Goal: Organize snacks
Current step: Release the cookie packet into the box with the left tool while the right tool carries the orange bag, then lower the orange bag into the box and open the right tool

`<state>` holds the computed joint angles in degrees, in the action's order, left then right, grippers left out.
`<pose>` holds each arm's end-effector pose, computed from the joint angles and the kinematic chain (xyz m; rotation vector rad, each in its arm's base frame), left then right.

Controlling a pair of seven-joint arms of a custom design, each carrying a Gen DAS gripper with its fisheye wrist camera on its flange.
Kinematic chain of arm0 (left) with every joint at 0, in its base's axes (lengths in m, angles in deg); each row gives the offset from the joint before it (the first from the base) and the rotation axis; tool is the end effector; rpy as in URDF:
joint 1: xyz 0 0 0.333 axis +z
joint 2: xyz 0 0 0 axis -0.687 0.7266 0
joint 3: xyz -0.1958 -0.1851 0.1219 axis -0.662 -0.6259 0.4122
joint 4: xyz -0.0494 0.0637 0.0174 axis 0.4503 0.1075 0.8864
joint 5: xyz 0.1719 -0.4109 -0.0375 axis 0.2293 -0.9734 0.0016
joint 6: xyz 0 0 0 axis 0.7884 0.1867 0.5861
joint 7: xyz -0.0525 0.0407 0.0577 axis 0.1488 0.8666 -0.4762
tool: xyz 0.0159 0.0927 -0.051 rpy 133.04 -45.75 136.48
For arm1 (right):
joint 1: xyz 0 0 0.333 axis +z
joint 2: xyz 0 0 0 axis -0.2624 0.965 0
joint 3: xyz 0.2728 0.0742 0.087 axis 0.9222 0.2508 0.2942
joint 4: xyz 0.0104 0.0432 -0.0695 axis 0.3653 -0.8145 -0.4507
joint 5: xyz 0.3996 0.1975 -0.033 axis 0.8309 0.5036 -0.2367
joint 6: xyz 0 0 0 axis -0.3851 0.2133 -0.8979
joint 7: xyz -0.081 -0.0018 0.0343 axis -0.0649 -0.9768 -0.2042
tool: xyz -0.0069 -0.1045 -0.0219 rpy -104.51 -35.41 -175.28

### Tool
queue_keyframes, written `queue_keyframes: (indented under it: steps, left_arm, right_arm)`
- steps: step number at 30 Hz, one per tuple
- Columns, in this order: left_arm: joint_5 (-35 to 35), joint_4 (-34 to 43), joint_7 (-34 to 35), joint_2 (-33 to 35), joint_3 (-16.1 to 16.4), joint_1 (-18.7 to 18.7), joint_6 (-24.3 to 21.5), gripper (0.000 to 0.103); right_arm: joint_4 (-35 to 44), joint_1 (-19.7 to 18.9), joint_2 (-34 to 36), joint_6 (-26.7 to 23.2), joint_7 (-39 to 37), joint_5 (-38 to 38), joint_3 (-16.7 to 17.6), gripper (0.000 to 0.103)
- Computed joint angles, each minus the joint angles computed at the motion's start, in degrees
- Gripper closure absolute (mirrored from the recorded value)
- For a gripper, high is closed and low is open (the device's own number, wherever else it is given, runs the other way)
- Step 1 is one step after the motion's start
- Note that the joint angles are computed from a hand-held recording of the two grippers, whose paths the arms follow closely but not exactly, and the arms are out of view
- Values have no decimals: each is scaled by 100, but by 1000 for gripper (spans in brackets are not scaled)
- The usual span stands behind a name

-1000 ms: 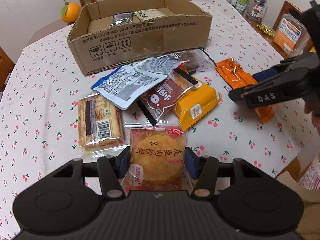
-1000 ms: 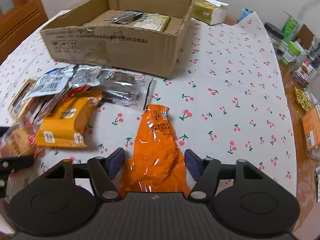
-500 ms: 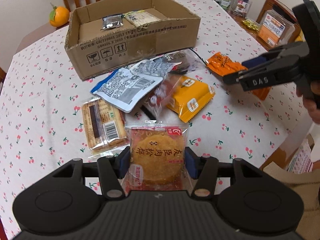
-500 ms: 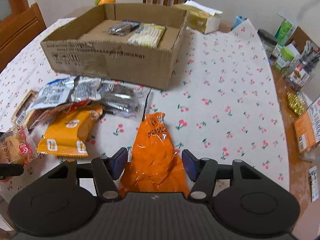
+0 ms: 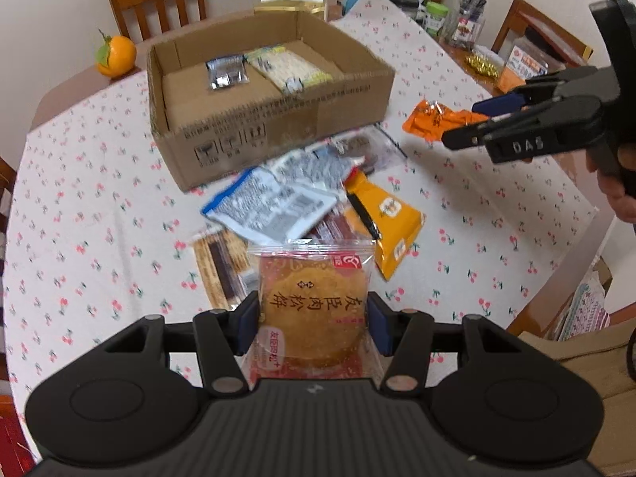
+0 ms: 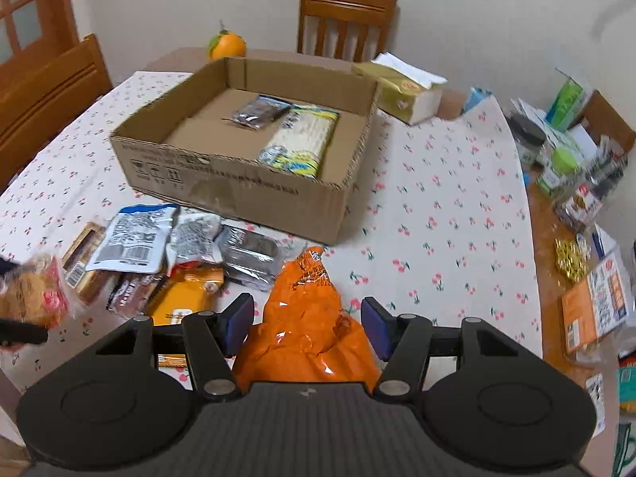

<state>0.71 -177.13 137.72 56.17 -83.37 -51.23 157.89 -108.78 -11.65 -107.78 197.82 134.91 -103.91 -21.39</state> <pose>0.5706 -0.1712 0.5318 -0.8106 2.8439 -0.7284 0.4634 0.0841 0.5095 -1.7420 2.1169 -0.7354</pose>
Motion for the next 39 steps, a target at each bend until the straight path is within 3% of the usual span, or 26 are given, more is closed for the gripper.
queue_keyframes:
  steps: [12,18,23,24,26,28,35,39]
  left_arm:
    - [-316,1265,-5,855,-174,-6,220,49]
    - [-165,2415,-338,1852,-445,-30,546,49]
    - [305,3518,-1073,2883,-637,-122,682,48]
    - [332,3632,-1140,3016,-685,-115,747,46]
    - [443,3763,-1325,3201,-734,-127,908,26]
    - [500,3607,-1440,3163,-772,-95,1182,19]
    - [271,2449,-1404,2290,-788,197,1546,14]
    - [10,1637,-1338,1636,-640,269,1782,13]
  right_arm:
    - [177,-10,-29,227,-185,-111,6,39]
    - [360,-104,114,491,-329,-214,-15,39]
    - [594,-194,370,717,-442,-320,-18,39]
    - [645,-200,421,749,-462,-328,-22,39]
    - [742,-210,541,834,-513,-347,-38,39]
    - [833,-205,661,880,-581,-350,-58,39]
    - [1184,-176,1115,1020,-743,-342,-133,39]
    - [1466,-138,1428,1080,-835,-311,-190,39]
